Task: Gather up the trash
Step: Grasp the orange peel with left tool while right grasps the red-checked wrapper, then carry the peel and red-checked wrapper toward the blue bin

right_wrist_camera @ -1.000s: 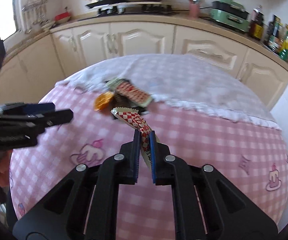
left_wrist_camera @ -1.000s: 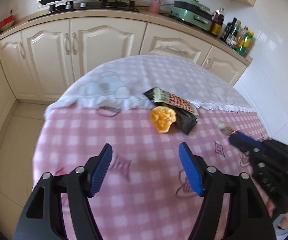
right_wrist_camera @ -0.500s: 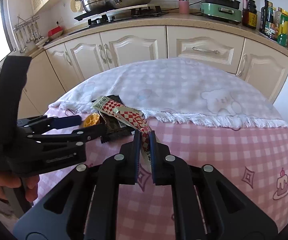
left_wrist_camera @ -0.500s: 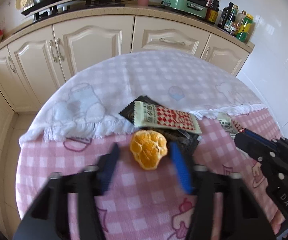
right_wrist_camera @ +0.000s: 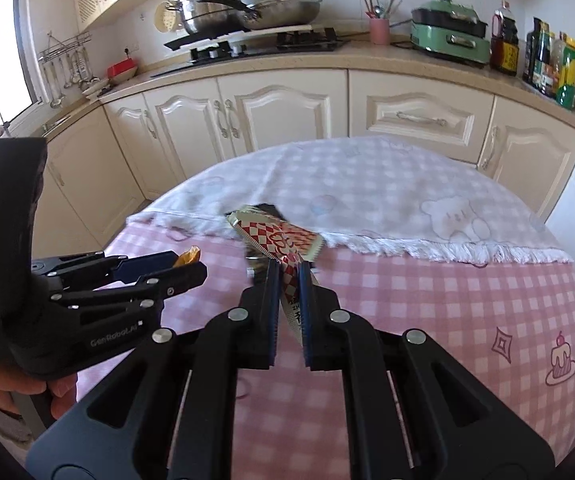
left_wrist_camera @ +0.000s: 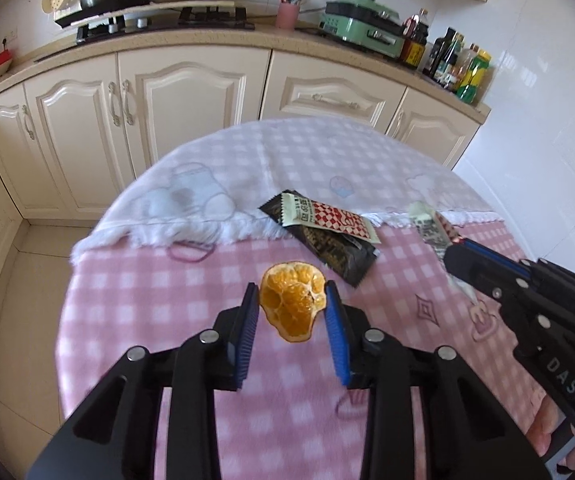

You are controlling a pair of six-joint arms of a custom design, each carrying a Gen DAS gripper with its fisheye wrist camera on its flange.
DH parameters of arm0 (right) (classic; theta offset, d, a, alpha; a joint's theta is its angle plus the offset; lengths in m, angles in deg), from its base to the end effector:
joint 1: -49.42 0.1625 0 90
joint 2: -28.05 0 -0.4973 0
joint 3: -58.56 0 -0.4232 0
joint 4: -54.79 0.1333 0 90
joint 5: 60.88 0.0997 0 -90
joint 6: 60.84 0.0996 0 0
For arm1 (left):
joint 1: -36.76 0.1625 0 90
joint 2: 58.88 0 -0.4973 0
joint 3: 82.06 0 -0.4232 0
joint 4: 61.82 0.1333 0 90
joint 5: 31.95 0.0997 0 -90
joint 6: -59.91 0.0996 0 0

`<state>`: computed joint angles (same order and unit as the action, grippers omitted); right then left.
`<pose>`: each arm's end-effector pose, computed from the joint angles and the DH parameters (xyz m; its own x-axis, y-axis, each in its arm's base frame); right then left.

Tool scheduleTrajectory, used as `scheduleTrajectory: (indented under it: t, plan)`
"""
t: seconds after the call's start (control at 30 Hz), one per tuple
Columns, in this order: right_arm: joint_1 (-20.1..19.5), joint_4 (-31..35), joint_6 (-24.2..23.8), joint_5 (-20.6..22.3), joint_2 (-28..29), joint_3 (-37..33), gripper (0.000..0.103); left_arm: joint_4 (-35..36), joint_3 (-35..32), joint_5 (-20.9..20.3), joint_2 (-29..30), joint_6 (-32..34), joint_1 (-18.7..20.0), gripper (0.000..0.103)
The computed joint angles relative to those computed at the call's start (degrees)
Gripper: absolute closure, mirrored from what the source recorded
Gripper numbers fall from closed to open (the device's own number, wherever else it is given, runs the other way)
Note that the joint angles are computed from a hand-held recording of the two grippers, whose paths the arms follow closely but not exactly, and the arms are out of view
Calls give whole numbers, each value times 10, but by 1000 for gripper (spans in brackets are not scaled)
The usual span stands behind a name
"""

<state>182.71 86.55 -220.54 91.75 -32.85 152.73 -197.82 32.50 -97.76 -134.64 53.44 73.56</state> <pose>0.3924 -0.3511 0.2813 -0.7706 0.1892 0.6086 -0.3777 0.6336 -0.6752 -0.3461 -0.4763 0.3017 -0.6733 0.6282 -0.3898 0.7232 0.6694 -0.1703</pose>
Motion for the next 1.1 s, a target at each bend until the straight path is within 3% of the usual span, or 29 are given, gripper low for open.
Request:
scheduleTrajectory:
  t: [0.27, 0.5, 0.7, 0.8, 1.1]
  plan:
    - [60, 44, 11, 2, 83, -80, 94, 49, 20, 18, -107, -3, 2, 71]
    - [85, 52, -32, -53, 187, -189, 94, 111, 16, 51, -213, -1, 43, 71]
    - [77, 65, -50, -142, 283, -286, 93, 159, -3, 91, -265, 11, 108, 71]
    - [68, 88, -47, -182, 332, -329, 93, 172, -13, 93, -275, 15, 159, 71]
    - [6, 146, 15, -278, 428, -388, 94, 156, -17, 69, -235, 27, 285, 71]
